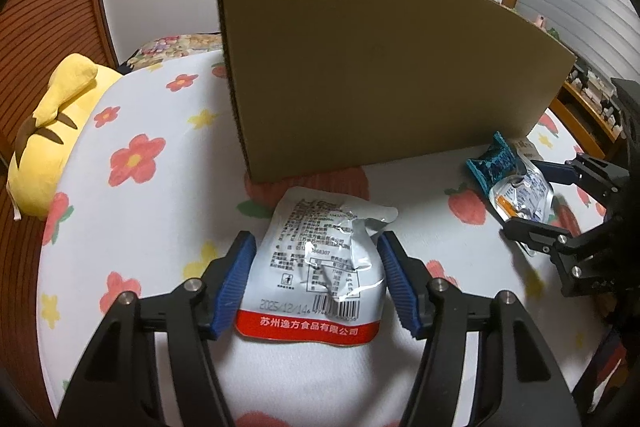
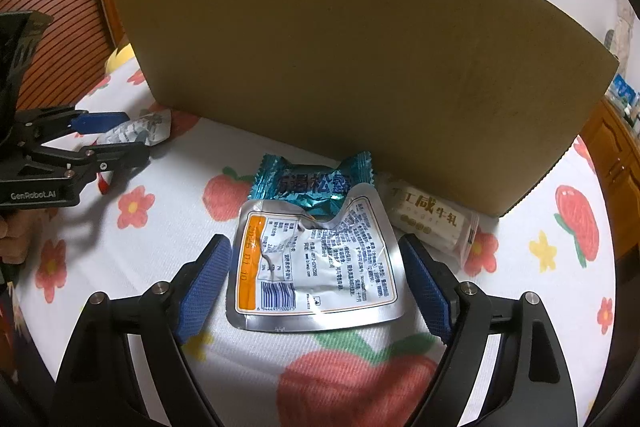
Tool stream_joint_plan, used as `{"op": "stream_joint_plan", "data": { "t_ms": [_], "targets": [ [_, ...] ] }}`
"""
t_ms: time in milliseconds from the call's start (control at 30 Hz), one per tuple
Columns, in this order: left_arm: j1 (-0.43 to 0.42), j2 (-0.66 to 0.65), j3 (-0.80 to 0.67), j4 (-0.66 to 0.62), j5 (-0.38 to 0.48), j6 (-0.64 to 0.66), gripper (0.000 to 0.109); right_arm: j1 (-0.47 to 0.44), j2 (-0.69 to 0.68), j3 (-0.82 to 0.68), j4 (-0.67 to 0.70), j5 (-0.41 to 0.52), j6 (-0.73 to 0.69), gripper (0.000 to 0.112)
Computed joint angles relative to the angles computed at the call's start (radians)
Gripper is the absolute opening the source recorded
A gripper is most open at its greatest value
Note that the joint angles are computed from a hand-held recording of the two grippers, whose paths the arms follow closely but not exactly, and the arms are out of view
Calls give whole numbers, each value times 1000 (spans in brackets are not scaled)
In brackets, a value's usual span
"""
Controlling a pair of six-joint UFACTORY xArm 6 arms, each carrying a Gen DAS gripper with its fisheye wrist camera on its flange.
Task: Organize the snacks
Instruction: 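Close both tools on the white packet and the silver pouch, then lift both packets and carry them over the box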
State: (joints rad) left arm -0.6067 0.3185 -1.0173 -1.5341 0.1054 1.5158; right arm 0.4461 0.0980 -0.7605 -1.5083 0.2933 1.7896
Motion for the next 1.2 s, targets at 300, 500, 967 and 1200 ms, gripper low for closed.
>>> {"op": "stream_joint_plan", "data": {
  "t_ms": [300,500,967,1200],
  "targets": [
    [-6,-61,31,-172,-16,160,63,18,-5,3,15,18,-9,83],
    [-14,-107,48,-247,-16,245,63,32,-26,22,-3,23,25,83],
    [-33,-233,77,-378,-17,395,63,72,-176,90,-64,64,75,83],
    [-43,-272,64,-399,-24,432,63,97,-261,107,-65,105,57,83]
  ]
}}
